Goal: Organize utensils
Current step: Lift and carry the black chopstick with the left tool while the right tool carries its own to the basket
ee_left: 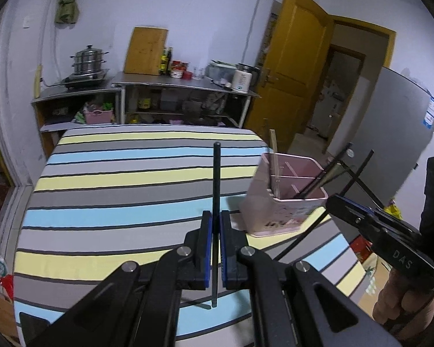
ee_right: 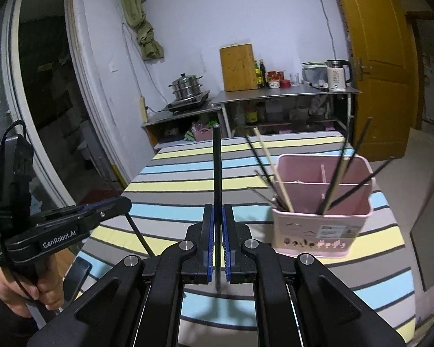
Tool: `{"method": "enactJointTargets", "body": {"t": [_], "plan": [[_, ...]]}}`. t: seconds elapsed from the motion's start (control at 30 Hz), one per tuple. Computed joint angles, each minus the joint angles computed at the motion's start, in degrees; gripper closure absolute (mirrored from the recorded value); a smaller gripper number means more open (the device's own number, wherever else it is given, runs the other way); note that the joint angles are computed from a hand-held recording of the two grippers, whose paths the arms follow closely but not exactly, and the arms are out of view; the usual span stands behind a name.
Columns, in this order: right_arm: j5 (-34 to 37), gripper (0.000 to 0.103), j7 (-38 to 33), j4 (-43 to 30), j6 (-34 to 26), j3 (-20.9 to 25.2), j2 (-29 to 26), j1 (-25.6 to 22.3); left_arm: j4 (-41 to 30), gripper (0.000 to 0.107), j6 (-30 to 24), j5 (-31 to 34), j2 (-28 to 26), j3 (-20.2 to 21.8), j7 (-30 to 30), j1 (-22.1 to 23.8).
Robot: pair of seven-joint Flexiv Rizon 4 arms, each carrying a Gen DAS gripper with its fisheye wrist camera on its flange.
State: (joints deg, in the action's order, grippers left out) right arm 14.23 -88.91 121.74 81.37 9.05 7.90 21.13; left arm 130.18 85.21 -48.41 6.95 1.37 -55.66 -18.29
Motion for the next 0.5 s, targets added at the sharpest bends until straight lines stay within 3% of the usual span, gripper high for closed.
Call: {"method": "enactJointTargets", "body": {"t": [0.5], "plan": [[-2.4,0.097,1.53,-3.39,1.16,-3.5,1.09,-3.85,-12.05,0.102,-3.45,-8.21,-5.48,-4.95,8.34,-1.19]]}}
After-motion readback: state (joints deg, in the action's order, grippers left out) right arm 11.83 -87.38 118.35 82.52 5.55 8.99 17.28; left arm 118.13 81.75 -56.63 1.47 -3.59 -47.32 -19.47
